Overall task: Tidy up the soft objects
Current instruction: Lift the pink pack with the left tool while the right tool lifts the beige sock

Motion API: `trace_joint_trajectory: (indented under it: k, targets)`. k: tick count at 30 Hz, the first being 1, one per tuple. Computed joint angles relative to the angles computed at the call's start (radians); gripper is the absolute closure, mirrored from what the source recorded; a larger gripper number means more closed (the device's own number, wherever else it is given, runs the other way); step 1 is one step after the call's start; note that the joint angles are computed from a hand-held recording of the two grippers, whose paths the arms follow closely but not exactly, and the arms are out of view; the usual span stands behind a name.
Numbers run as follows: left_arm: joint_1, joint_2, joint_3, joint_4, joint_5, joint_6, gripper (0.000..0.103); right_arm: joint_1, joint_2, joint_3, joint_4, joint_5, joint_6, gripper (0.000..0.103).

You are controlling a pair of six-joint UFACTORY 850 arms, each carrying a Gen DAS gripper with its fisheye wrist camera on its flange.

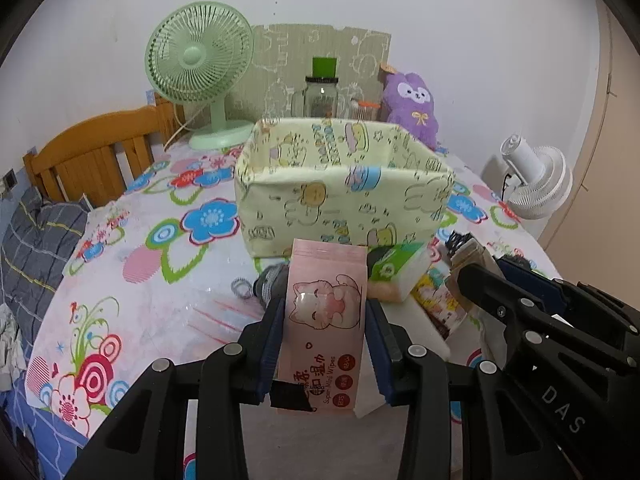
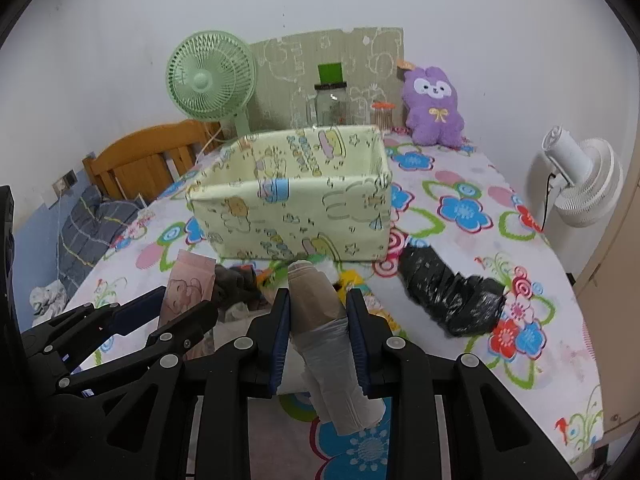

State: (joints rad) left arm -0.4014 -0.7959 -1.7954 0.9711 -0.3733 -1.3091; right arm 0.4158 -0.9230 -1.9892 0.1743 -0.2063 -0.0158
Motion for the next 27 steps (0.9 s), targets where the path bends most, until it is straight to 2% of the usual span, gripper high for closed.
trace_joint_trajectory:
  k: [13,27]
  targets:
    - [-0.010,0.010,-0.044,0.022,-0.023,-0.007,0.063,-0.008,0.040,0.004,-0.028,0.026,0.023,0.072]
    - [-0.008,0.002,-0.109,0.019,-0.024,0.021,0.063,-0.012,0.039,-0.054,-0.090,0.021,0.086,0.072]
